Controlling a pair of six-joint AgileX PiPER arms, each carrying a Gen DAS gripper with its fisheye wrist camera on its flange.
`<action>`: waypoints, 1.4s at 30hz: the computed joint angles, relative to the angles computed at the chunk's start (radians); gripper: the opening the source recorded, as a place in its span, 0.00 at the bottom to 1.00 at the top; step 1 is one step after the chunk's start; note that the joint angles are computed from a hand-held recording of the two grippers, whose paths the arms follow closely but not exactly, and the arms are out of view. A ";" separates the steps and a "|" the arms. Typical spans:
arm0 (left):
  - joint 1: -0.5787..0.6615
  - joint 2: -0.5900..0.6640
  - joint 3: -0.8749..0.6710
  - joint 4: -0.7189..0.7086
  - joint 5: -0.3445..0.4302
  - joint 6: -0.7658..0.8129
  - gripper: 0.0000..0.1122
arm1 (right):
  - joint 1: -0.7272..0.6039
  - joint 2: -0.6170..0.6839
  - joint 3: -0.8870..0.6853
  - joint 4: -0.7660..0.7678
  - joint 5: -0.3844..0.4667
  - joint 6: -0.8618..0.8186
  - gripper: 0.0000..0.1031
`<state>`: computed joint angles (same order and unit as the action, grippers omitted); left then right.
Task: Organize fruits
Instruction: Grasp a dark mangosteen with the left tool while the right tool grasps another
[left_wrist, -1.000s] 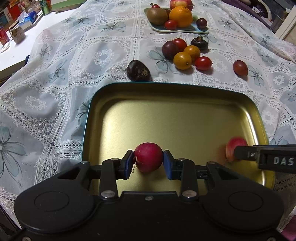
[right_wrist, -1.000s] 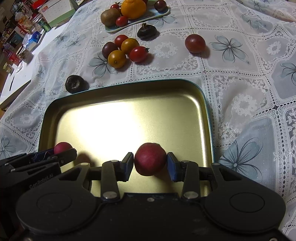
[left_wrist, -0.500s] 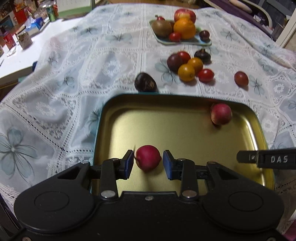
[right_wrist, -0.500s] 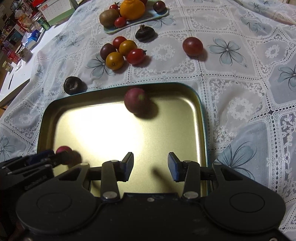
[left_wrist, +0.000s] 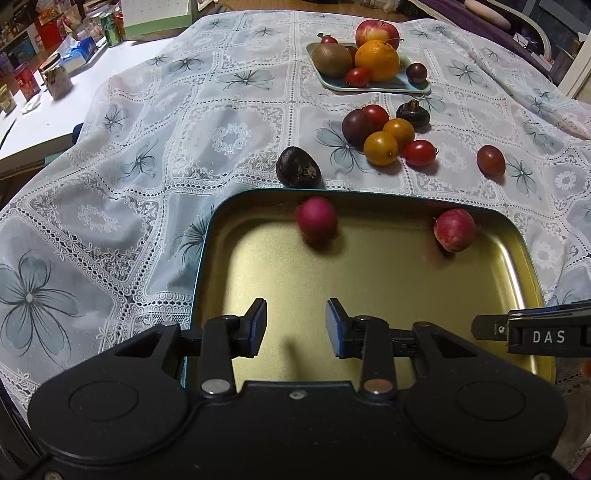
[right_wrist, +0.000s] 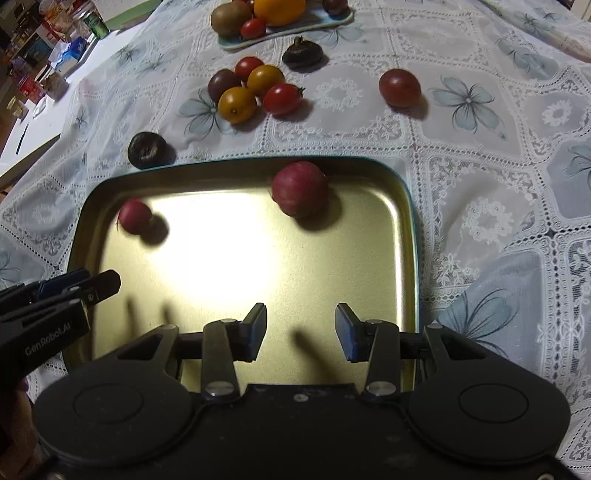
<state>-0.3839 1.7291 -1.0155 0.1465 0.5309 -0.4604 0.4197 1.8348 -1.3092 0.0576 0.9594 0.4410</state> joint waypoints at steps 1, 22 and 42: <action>-0.002 -0.001 0.001 0.007 0.000 -0.006 0.39 | 0.000 0.003 0.000 -0.001 0.000 0.003 0.42; -0.007 0.014 -0.009 0.050 -0.002 -0.038 0.39 | 0.122 -0.119 0.196 -0.460 -0.260 0.490 0.43; 0.038 0.169 -0.277 0.073 0.070 0.015 0.42 | 0.009 0.050 -0.143 -0.364 -0.108 0.255 0.43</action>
<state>-0.3463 1.8977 -1.2922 0.2194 0.6013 -0.4451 0.4289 1.8851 -1.4520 -0.3060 0.8514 0.6957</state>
